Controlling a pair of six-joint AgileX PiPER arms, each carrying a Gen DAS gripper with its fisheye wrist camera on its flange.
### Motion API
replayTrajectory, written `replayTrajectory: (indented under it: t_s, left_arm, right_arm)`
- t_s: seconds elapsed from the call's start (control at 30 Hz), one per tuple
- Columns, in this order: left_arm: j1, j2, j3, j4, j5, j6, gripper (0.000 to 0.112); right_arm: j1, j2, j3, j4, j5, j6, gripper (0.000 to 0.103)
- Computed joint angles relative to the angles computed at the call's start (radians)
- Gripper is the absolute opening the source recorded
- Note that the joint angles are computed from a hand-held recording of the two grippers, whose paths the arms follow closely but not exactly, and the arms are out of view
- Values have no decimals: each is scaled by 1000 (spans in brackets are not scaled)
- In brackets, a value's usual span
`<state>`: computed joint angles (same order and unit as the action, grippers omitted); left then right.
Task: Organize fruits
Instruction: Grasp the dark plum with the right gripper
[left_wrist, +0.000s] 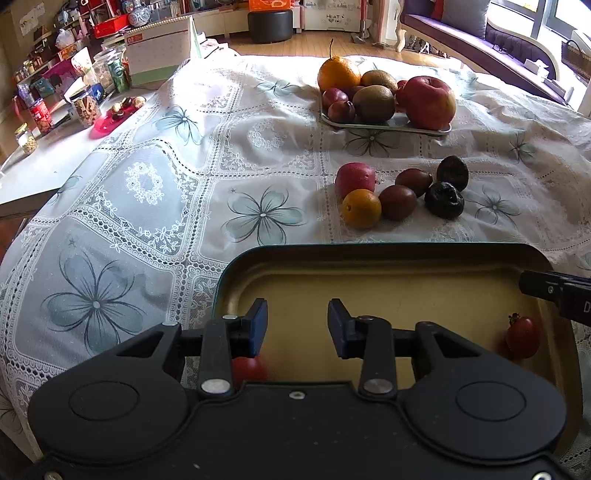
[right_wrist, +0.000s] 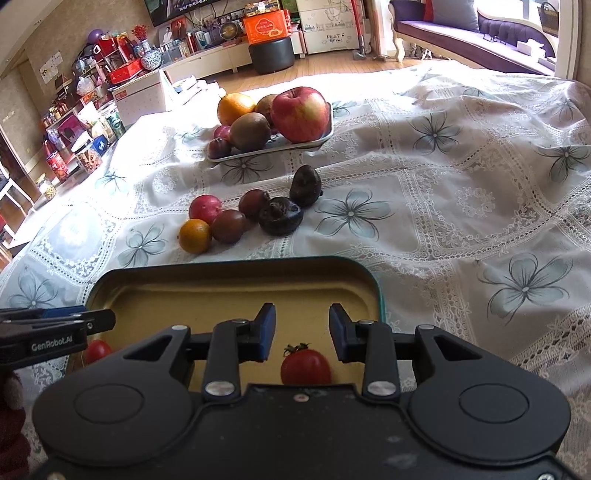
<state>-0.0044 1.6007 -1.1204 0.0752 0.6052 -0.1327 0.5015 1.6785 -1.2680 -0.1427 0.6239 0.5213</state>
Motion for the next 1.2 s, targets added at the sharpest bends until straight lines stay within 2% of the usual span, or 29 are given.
replayTrajectory:
  t_s: [0.53, 0.67, 0.73, 0.87, 1.07, 1.2]
  left_arm:
    - [-2, 160, -240, 26, 97, -5, 46]
    - [9, 211, -322, 10, 135, 4, 46]
    - [13, 232, -354, 8, 151, 4, 46]
    - [14, 270, -407, 23, 174, -3, 46]
    - [36, 311, -452, -11, 211, 20, 46]
    - [48, 328, -465, -26, 224, 30, 46]
  right_arm:
    - [-58, 199, -293, 8, 119, -84, 34]
    - [-82, 256, -387, 87, 157, -149, 36]
    - [-84, 291, -443, 99, 181, -160, 40]
    - [-76, 371, -559, 94, 233, -170, 41]
    - [-54, 490, -717, 73, 303, -155, 47]
    - [-32, 546, -791, 47, 332, -138, 57]
